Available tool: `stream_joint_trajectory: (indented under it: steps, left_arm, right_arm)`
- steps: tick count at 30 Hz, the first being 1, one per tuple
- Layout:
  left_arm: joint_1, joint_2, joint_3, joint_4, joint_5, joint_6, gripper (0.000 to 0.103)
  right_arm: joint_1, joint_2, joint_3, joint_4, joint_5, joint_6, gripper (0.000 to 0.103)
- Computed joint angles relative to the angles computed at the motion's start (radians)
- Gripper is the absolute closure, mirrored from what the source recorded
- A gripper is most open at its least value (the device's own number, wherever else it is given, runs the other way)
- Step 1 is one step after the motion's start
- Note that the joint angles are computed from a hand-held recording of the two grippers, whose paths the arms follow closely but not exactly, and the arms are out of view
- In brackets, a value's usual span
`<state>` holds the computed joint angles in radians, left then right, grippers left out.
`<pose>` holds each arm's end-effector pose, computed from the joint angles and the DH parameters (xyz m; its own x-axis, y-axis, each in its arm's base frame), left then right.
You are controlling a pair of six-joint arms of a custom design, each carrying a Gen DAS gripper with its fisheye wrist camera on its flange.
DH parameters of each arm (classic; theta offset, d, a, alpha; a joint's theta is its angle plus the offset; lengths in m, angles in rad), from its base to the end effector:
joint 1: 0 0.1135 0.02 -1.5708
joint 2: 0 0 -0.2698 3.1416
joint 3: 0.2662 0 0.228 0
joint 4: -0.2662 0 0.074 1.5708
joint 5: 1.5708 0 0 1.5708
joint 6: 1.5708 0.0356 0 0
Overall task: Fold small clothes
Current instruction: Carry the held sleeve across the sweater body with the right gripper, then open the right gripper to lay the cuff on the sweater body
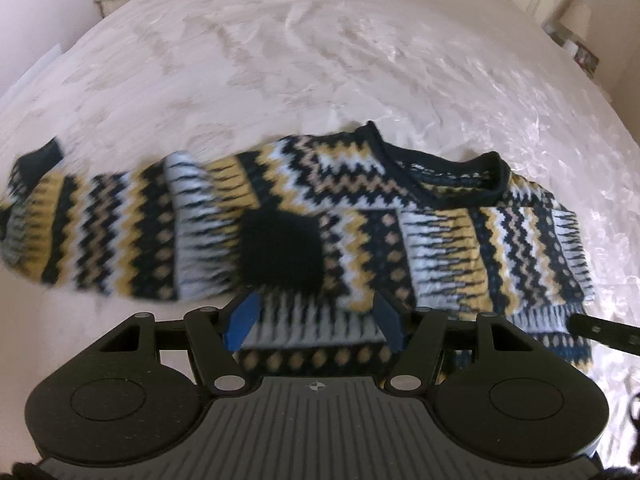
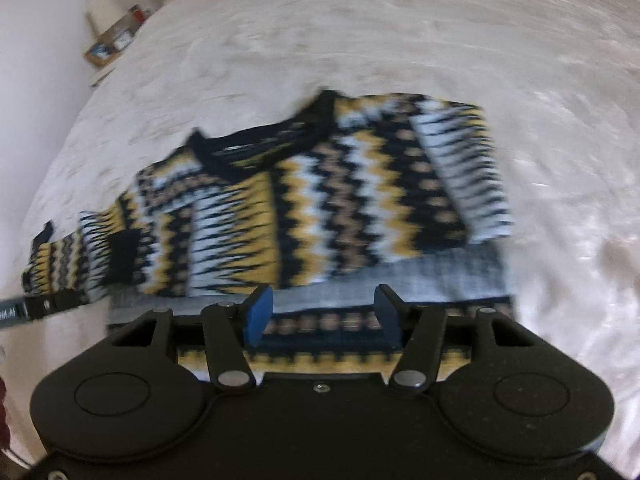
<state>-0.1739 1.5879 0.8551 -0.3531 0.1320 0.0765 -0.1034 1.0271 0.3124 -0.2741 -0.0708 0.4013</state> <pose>0.2742 -0.0529 0.1840 -0.8511 0.2264 -0.4737 0.2979 0.9512 -0.0805 0.1456 -0.0126 0.1540 -0.7398 0.4685 -0.4829 0.3837 0.8834 0.2691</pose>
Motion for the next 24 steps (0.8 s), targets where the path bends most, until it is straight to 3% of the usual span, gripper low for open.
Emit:
stream_joint_trajectory:
  steps: [5, 10, 11, 16, 24]
  left_arm:
    - [-0.082, 0.13, 0.022, 0.094, -0.084, -0.048, 0.041]
    - [-0.092, 0.299, 0.083, 0.083, -0.151, -0.064, 0.041]
    - [-0.084, 0.33, 0.091, 0.077, -0.138, -0.067, 0.037]
    - [-0.056, 0.357, 0.067, 0.125, -0.106, -0.068, 0.031]
    - [-0.062, 0.368, 0.053, 0.16, -0.112, -0.062, 0.022]
  right_arm:
    - [-0.294, 0.037, 0.009, -0.005, -0.124, -0.205, 0.04]
    - [-0.483, 0.182, 0.064, 0.054, -0.199, -0.34, 0.039]
    - [-0.505, 0.223, 0.081, 0.072, -0.207, -0.357, 0.039]
    - [-0.549, 0.408, 0.159, 0.169, -0.219, -0.39, 0.039]
    - [-0.536, 0.682, 0.297, 0.286, -0.234, -0.343, 0.039]
